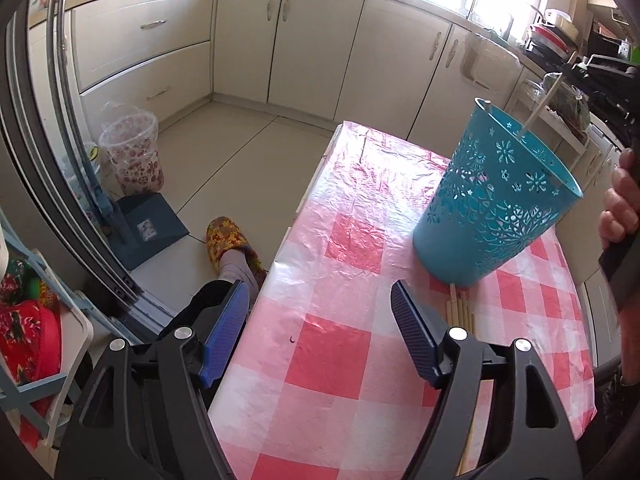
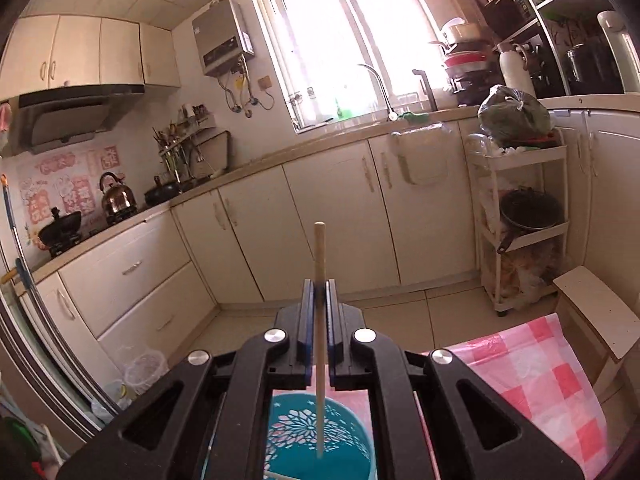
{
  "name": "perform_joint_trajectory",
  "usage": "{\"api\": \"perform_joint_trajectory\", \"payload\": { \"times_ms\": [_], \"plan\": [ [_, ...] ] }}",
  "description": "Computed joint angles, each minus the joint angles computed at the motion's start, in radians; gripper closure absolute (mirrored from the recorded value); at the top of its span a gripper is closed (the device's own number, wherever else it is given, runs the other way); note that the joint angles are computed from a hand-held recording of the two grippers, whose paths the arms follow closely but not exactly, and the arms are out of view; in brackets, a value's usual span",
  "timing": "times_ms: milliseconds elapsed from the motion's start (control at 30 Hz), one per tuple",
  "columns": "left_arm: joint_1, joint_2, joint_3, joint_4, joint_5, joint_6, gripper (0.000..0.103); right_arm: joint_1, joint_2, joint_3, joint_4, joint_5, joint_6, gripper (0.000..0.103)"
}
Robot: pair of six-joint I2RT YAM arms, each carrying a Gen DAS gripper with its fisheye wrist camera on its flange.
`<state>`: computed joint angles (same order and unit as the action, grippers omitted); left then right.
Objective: Organize utensils
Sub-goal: 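Carry the chopstick with the right tool over the basket and release, then lower the left tool to the chopsticks and grasp one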
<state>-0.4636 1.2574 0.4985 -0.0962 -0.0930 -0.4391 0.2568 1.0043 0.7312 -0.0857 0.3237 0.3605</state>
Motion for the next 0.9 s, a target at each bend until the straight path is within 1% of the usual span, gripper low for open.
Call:
{"api": "perform_joint_trajectory", "payload": {
  "times_ms": [67,100,133,167,200,233,267,333,433,467,500,533,567,600,667,767,867,900],
  "plan": [
    [-0.009,0.006,-0.004,0.002,0.002,-0.006,0.033,-0.010,-0.024,-0.030,-0.020,-0.023,-0.002,0.096],
    [-0.012,0.015,-0.001,0.003,0.004,-0.010,0.033,-0.025,-0.053,-0.038,-0.050,-0.043,-0.008,0.095],
    [-0.009,0.021,-0.001,0.003,0.010,-0.010,0.033,-0.032,-0.081,-0.046,-0.079,-0.060,-0.011,0.090],
    [-0.010,0.026,0.001,0.001,0.013,-0.013,0.033,-0.039,-0.099,-0.059,-0.086,-0.075,-0.011,0.082],
    [-0.011,0.031,0.001,0.002,0.012,-0.016,0.033,-0.040,-0.151,-0.071,-0.119,-0.079,-0.008,0.078],
    [-0.016,0.030,0.002,-0.001,0.007,-0.020,0.033,-0.036,-0.192,-0.082,-0.145,-0.078,-0.005,0.072],
    [-0.016,0.032,0.002,-0.001,0.006,-0.018,0.033,-0.034,-0.220,-0.095,-0.160,-0.080,-0.001,0.070],
    [-0.025,0.029,0.003,-0.006,-0.004,-0.021,0.032,-0.033,-0.349,-0.117,-0.272,-0.087,0.023,0.068],
    [-0.028,0.034,-0.001,-0.007,-0.002,-0.020,0.032,0.030,-0.497,-0.160,-0.471,-0.048,0.097,0.067],
    [-0.030,0.038,0.000,-0.007,0.000,-0.020,0.032,0.078,-0.534,-0.188,-0.544,-0.027,0.141,0.067],
    [-0.037,0.044,0.003,-0.008,-0.001,-0.022,0.032,0.119,-0.537,-0.218,-0.593,-0.021,0.179,0.067],
    [-0.041,0.052,0.005,-0.007,-0.002,-0.021,0.032,0.149,-0.519,-0.252,-0.616,-0.037,0.211,0.068],
    [-0.047,0.057,0.006,-0.007,-0.002,-0.019,0.032,0.159,-0.492,-0.296,-0.607,-0.074,0.236,0.074],
    [-0.061,0.063,0.011,-0.012,-0.007,-0.020,0.032,0.158,-0.449,-0.331,-0.580,-0.113,0.253,0.077],
    [-0.084,0.066,0.019,-0.025,-0.016,-0.020,0.032,0.150,-0.325,-0.376,-0.476,-0.192,0.251,0.087],
    [-0.115,0.068,0.025,-0.036,-0.039,-0.018,0.031,0.209,-0.156,-0.383,-0.355,-0.172,0.255,0.087],
    [-0.117,0.083,0.034,-0.041,-0.034,-0.025,0.030,0.259,-0.030,-0.359,-0.308,-0.127,0.261,0.088],
    [-0.115,0.088,0.037,-0.041,-0.030,-0.025,0.030,0.283,-0.027,-0.368,-0.298,-0.111,0.277,0.088]
  ]
}}
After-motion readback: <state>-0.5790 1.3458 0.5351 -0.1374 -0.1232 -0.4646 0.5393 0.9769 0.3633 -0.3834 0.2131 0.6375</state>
